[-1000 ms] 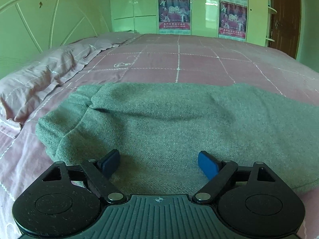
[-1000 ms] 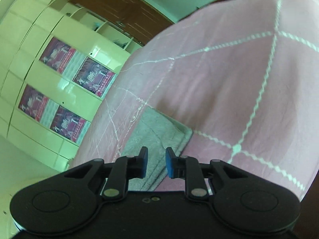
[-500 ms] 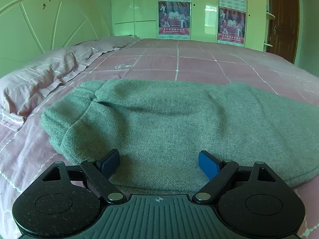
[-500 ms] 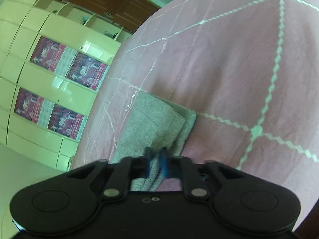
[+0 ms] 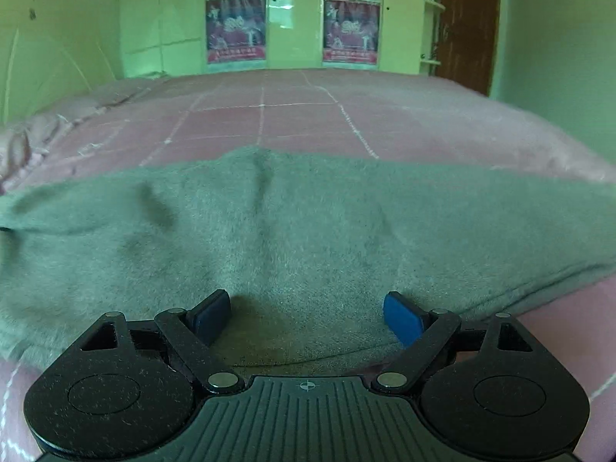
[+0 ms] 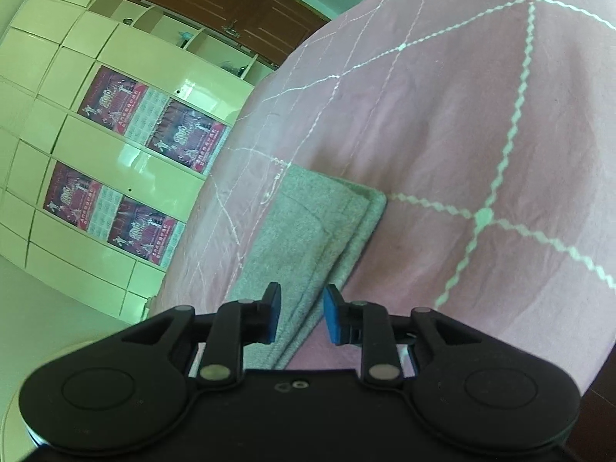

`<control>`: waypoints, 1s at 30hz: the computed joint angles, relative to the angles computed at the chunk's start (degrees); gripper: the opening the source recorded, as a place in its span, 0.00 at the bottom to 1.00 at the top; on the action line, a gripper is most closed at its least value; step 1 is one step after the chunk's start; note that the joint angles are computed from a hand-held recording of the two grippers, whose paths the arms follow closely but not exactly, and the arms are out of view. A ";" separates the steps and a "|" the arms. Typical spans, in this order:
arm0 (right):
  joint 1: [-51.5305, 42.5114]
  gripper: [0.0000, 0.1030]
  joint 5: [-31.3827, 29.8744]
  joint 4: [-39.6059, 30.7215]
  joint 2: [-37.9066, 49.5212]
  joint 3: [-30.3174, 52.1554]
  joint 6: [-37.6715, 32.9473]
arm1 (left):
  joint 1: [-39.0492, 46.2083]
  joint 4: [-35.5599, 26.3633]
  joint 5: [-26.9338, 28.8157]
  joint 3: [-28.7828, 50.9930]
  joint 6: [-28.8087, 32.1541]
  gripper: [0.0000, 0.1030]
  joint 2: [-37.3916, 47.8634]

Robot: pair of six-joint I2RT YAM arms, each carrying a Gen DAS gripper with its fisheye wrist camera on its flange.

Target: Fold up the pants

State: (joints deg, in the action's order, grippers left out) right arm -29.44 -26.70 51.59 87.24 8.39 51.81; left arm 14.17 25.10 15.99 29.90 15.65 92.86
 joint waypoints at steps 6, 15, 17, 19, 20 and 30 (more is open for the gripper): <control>1.54 0.21 -1.60 -1.78 -1.86 1.35 -0.50 | 15.88 1.08 14.84 -11.20 5.76 0.84 -13.55; 37.30 0.21 2.12 -22.54 12.72 34.67 -11.78 | 31.30 -6.22 12.79 10.50 -6.50 0.84 1.79; 44.58 0.21 3.77 -32.10 18.54 47.51 -18.70 | 30.42 -9.05 9.63 16.06 -6.65 0.84 6.25; 50.28 0.21 8.39 -40.47 24.85 60.39 -25.70 | 29.76 -9.61 8.53 19.12 -6.97 0.84 9.27; 52.08 0.21 10.00 -43.99 28.25 66.88 -27.65 | 29.62 -9.43 8.18 19.77 -6.57 0.84 10.14; 57.45 0.22 17.86 -73.74 59.55 121.64 -38.01 | 32.71 -8.55 6.36 28.53 -6.75 0.84 17.62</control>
State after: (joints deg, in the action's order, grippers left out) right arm 28.01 -8.84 -22.15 146.79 130.03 13.80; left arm 46.87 16.55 22.35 58.42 8.90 110.48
